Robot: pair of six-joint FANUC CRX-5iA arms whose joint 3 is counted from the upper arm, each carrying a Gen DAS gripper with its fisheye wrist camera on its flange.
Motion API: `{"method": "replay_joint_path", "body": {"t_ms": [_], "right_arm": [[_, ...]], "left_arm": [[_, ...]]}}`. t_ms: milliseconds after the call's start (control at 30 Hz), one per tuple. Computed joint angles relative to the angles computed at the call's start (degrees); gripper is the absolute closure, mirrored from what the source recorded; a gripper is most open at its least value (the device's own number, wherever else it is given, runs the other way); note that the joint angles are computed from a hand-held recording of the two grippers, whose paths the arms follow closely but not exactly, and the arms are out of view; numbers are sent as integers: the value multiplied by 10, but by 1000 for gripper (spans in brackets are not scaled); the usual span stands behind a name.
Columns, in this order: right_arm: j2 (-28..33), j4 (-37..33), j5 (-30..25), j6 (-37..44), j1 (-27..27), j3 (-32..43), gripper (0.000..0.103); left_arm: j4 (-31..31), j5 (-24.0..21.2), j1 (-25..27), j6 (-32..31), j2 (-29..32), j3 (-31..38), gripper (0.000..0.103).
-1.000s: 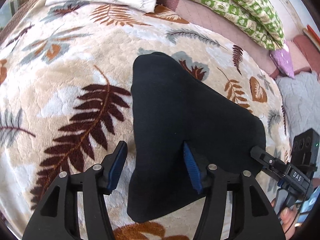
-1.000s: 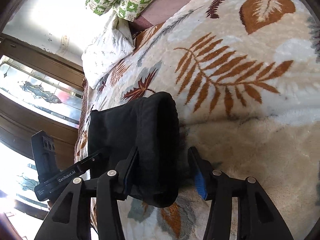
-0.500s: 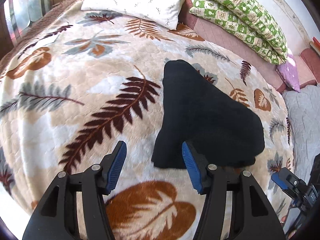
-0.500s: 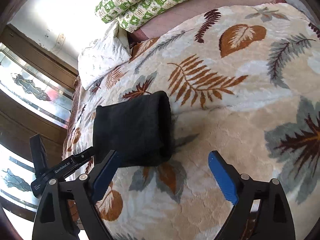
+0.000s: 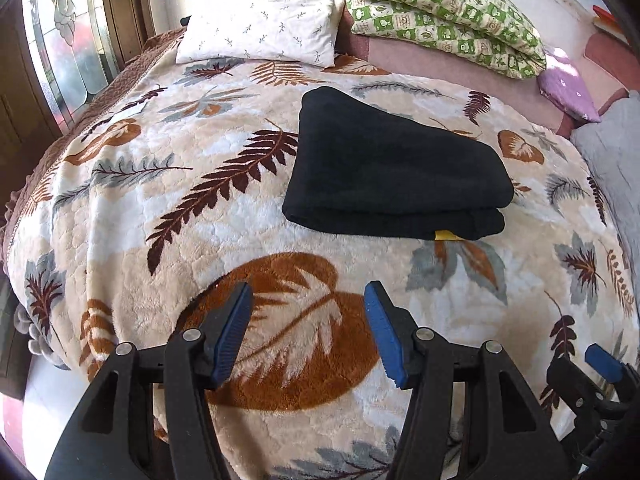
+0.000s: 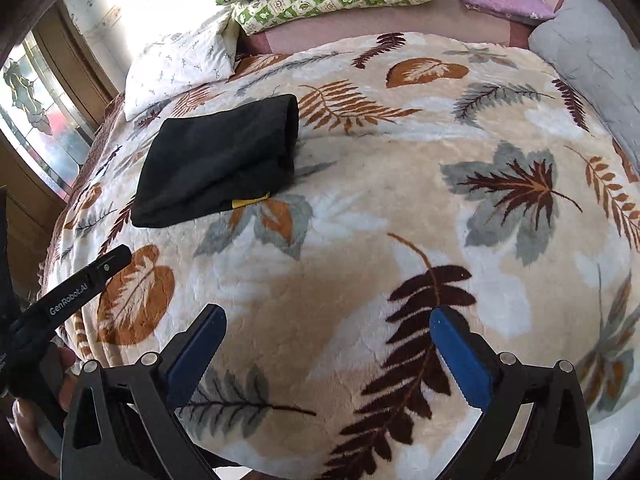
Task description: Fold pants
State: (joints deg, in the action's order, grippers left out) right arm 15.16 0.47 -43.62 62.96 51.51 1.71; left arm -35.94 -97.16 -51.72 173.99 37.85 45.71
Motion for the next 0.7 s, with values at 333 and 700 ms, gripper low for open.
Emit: {"method": "replay_joint_path", "body": {"t_ms": [333,700], "right_arm": [[-52,193,85,-125,35,-100,1],[-40,243,79,-144,42,-107,0]], "left_arm": [[-1,-30,-6,3,16,23,46],[-8,-46,-10,12,16,30,46]]}}
